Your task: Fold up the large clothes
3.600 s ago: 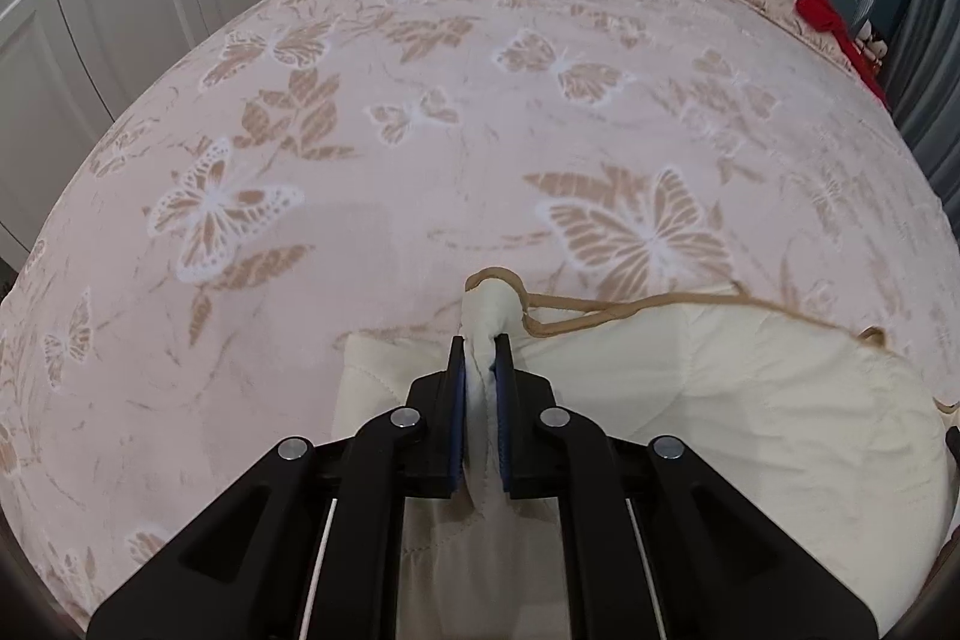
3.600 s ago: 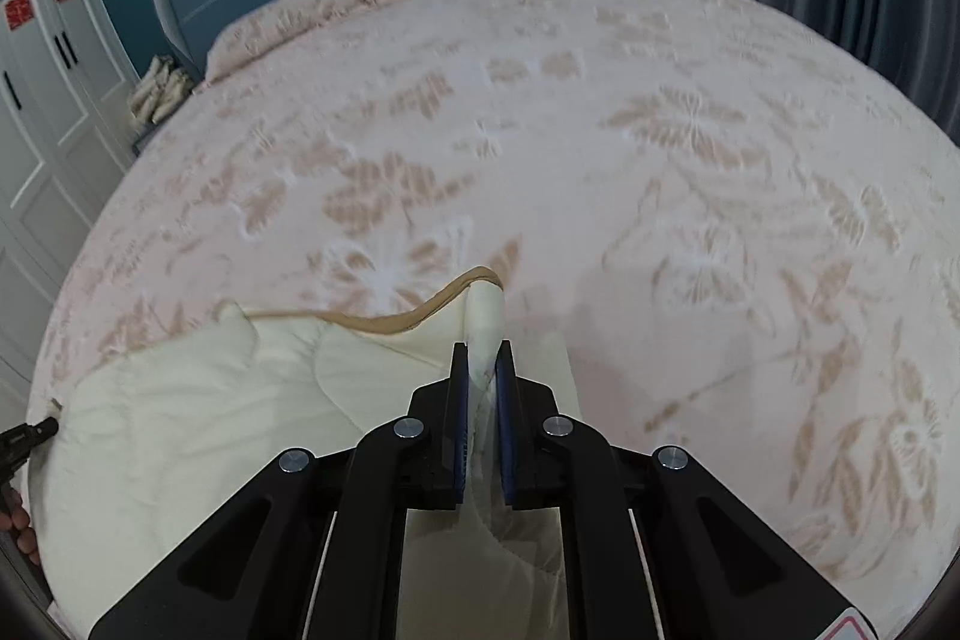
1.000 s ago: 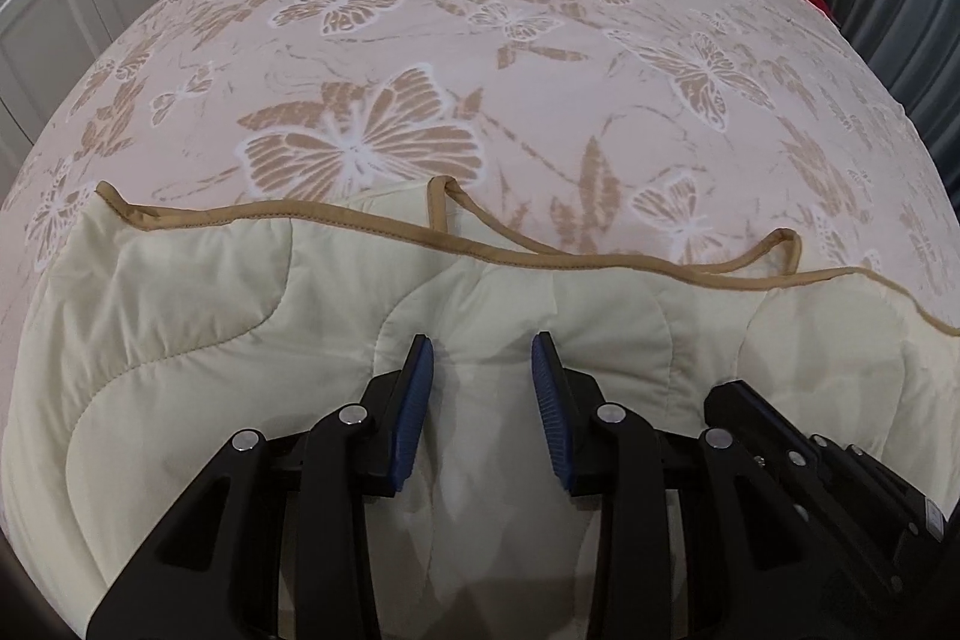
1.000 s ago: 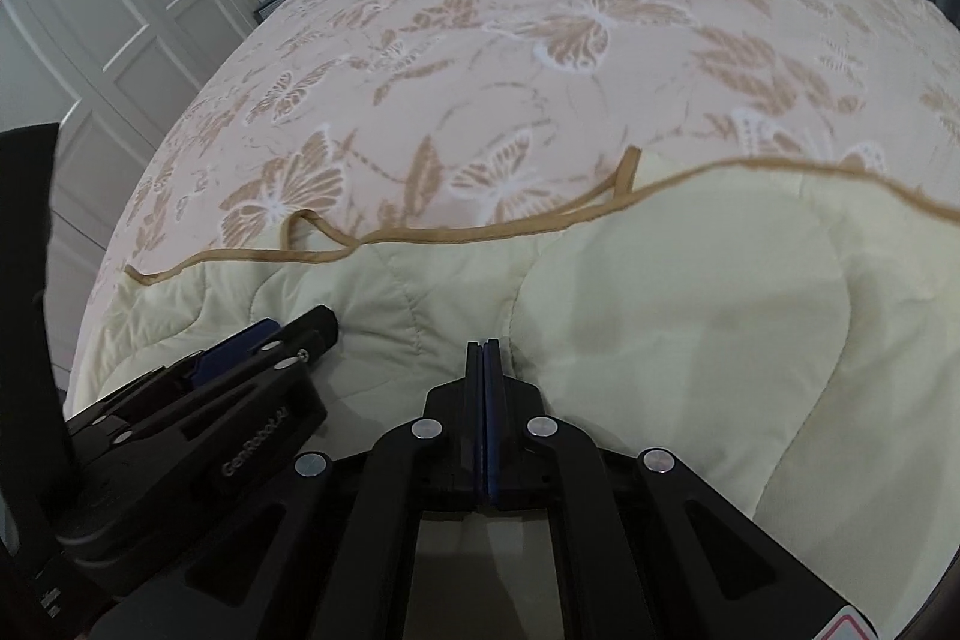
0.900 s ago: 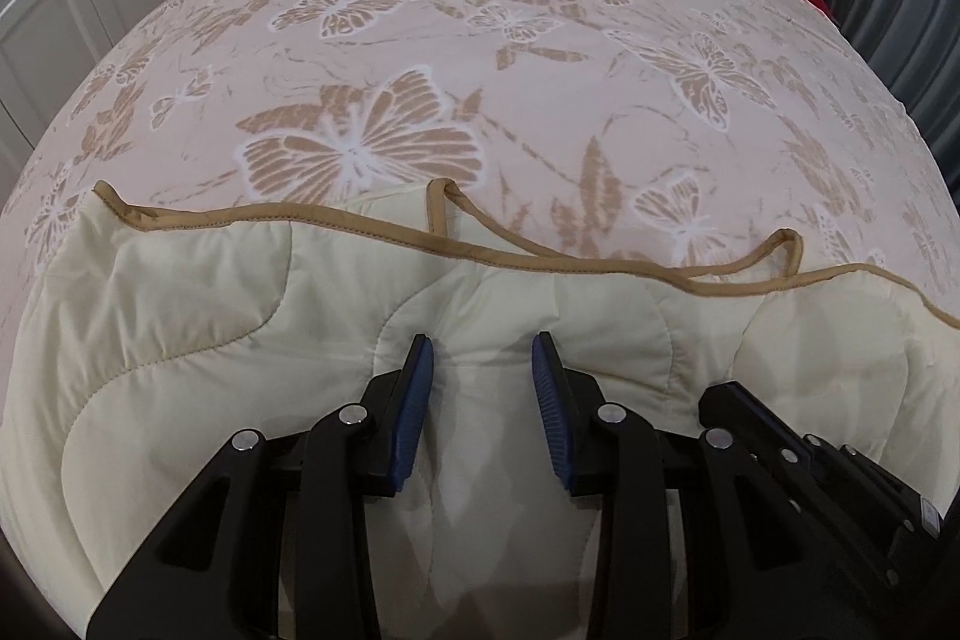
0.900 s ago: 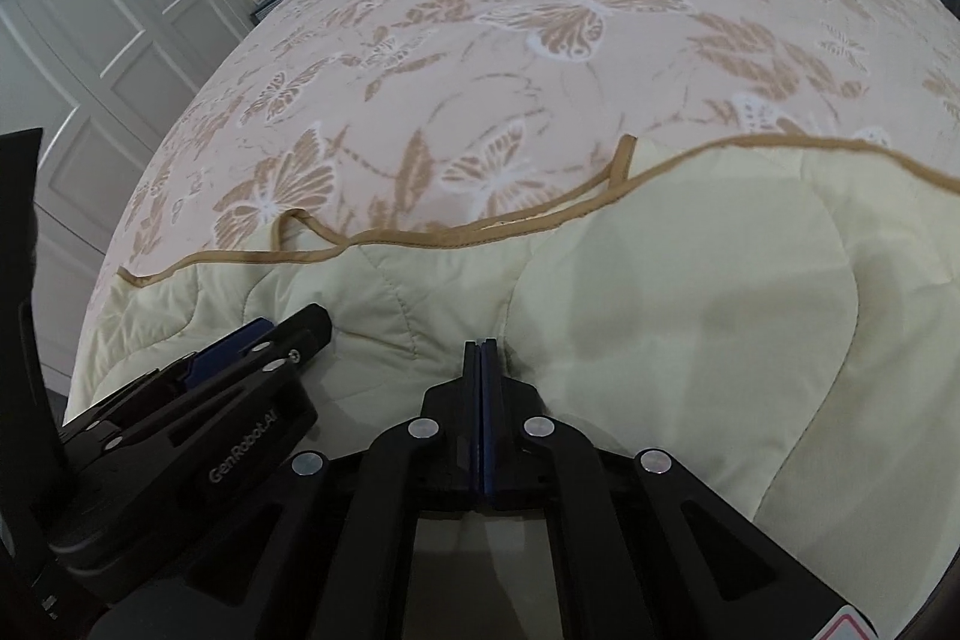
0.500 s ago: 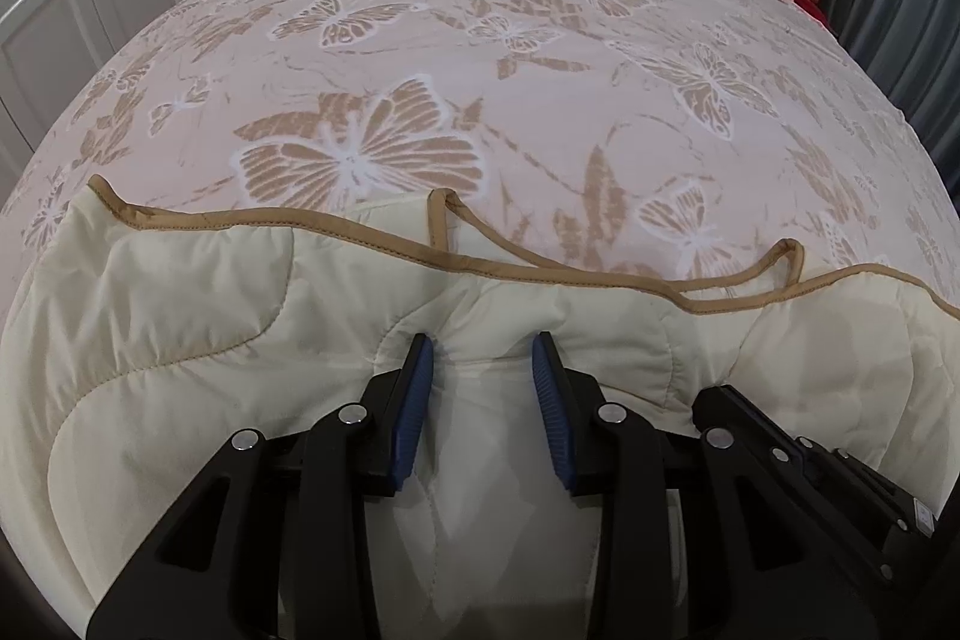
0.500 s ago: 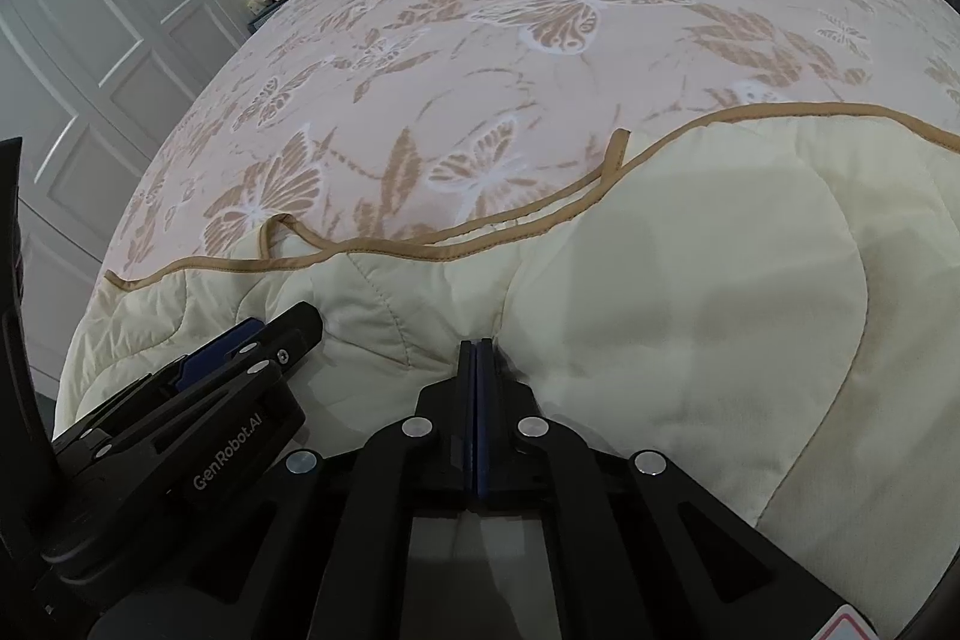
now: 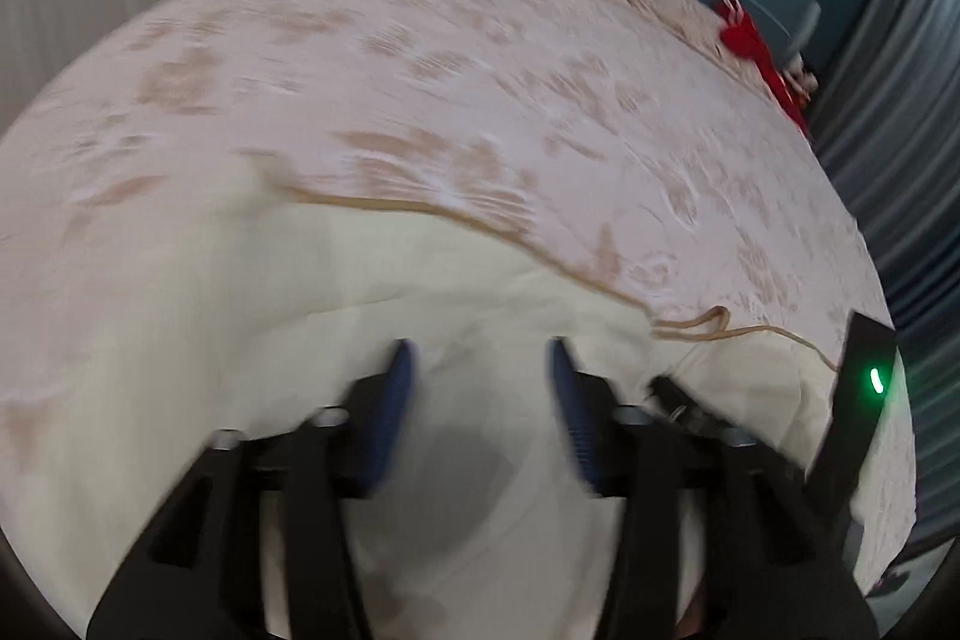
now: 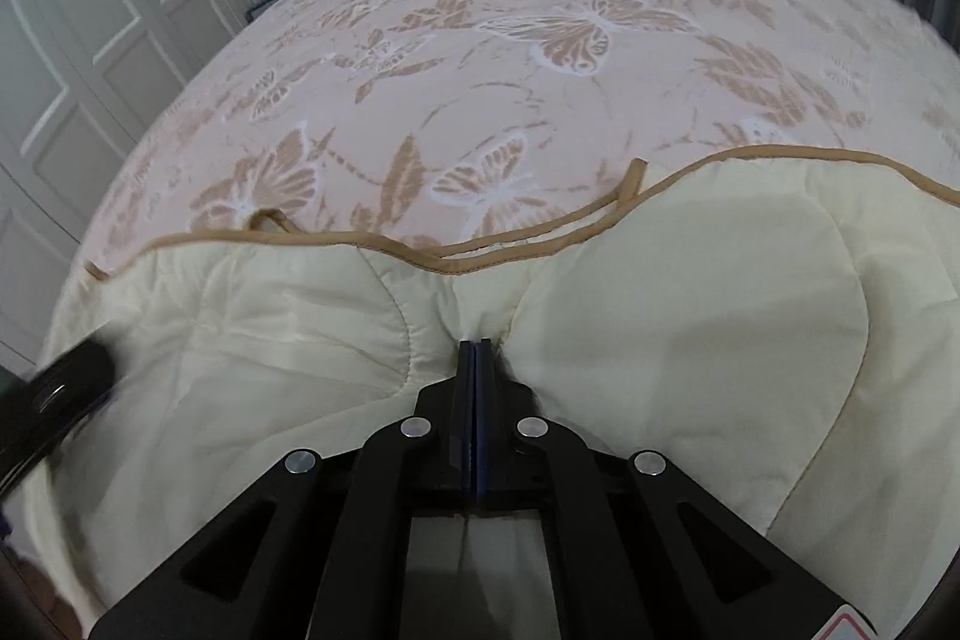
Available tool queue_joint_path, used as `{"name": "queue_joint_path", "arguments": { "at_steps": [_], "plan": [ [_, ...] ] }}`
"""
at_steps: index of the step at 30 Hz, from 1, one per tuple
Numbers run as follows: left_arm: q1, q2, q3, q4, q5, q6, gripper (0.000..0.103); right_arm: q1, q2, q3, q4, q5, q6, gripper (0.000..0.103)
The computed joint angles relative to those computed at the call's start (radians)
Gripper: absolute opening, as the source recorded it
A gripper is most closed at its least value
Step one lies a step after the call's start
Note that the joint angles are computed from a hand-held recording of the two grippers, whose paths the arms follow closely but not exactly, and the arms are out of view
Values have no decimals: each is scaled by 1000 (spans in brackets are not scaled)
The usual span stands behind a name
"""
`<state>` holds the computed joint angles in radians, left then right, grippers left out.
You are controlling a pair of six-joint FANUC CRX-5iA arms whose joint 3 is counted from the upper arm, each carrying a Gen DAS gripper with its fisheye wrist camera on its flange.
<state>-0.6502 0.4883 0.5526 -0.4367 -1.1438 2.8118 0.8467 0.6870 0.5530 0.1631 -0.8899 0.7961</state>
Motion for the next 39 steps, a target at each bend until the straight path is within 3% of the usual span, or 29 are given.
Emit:
{"name": "queue_joint_path", "arguments": {
  "at_steps": [1, 5, 11, 15, 20, 25, 30, 32, 35, 39],
  "plan": [
    [-11, -49, -46, -24, -31, 30, 65, 4, -14, -10, 15, -5, -23, 0],
    [-6, -215, -243, -2, -112, 118, 65, 58, -152, -155, 74, 37, -37, 2],
    [14, -402, -528, 88, 64, 323, 65, 143, -328, -352, 28, 51, -102, 2],
    [0, -386, -545, 116, 115, 318, 74, 188, -369, -414, 14, 27, -128, 2],
    [-16, -345, -510, 99, 92, 329, 86, 227, -395, -471, 50, 22, -162, 2],
    [-7, -338, -517, 96, 115, 364, 87, 235, -395, -501, 66, 33, -174, 1],
    [-13, -328, -478, 102, 78, 326, 67, 241, -379, -510, 89, 39, -180, 1],
    [-24, -322, -447, 89, 48, 309, 50, 237, -382, -521, 84, 57, -187, 0],
    [-58, -303, -368, 50, -12, 258, 34, 225, -395, -532, 50, 81, -189, 0],
    [-102, -276, -262, -5, -70, 203, 29, 230, -421, -535, 23, 62, -212, 0]
  ]
}}
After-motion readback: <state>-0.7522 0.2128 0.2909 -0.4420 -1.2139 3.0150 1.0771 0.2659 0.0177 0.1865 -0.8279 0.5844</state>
